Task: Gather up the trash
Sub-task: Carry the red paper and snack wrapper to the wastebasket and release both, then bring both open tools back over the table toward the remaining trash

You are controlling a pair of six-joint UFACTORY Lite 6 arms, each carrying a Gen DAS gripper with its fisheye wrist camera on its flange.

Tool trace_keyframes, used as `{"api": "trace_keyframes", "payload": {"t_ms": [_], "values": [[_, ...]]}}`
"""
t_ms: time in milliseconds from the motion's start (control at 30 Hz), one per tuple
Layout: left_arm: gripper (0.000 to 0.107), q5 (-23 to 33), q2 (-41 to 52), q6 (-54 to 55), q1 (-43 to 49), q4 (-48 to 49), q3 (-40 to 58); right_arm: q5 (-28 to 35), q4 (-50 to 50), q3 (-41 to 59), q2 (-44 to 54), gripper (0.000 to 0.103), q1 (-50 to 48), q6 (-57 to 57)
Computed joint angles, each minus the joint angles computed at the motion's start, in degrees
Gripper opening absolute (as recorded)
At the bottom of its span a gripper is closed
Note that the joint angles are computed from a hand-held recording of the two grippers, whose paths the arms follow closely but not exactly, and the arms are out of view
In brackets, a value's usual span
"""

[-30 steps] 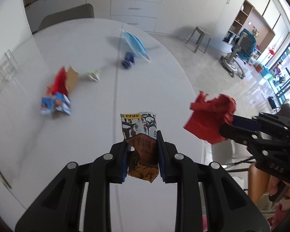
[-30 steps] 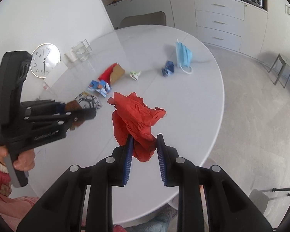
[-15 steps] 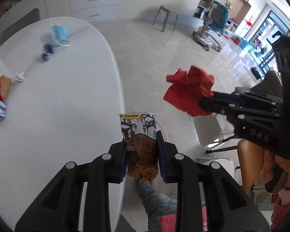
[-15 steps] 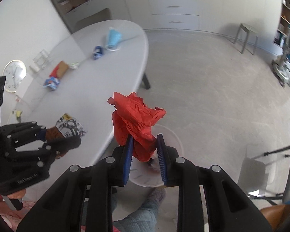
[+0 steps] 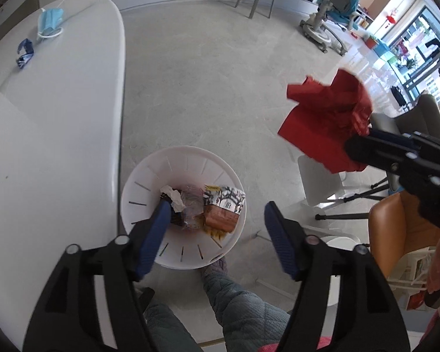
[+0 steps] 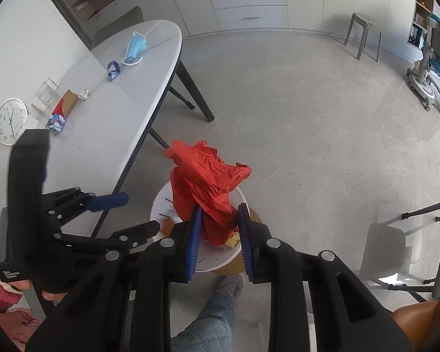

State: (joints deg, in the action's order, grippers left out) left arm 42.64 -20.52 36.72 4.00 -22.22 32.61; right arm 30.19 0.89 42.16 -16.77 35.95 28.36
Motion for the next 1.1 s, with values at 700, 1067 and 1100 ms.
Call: {"api": "trace_keyframes", "payload": {"t_ms": [700, 1067, 1100], "values": [[0.092, 28.0, 5.0, 34.1, 59.7, -6.7, 27.7, -9.7, -3.7, 13.4, 31.7, 0.072, 13.8, 12.7], [0.092, 34.0, 32.9, 35.1, 75.1, -12.0, 59.9, 13.7, -26.5, 40.4, 27.5, 0.101, 26.4, 36.7], [0.092, 34.6, 35.9, 34.6, 75.9, -12.3, 63.7, 15.3, -26.8, 44.8, 29.8, 0.101, 27.2, 36.1]]}}
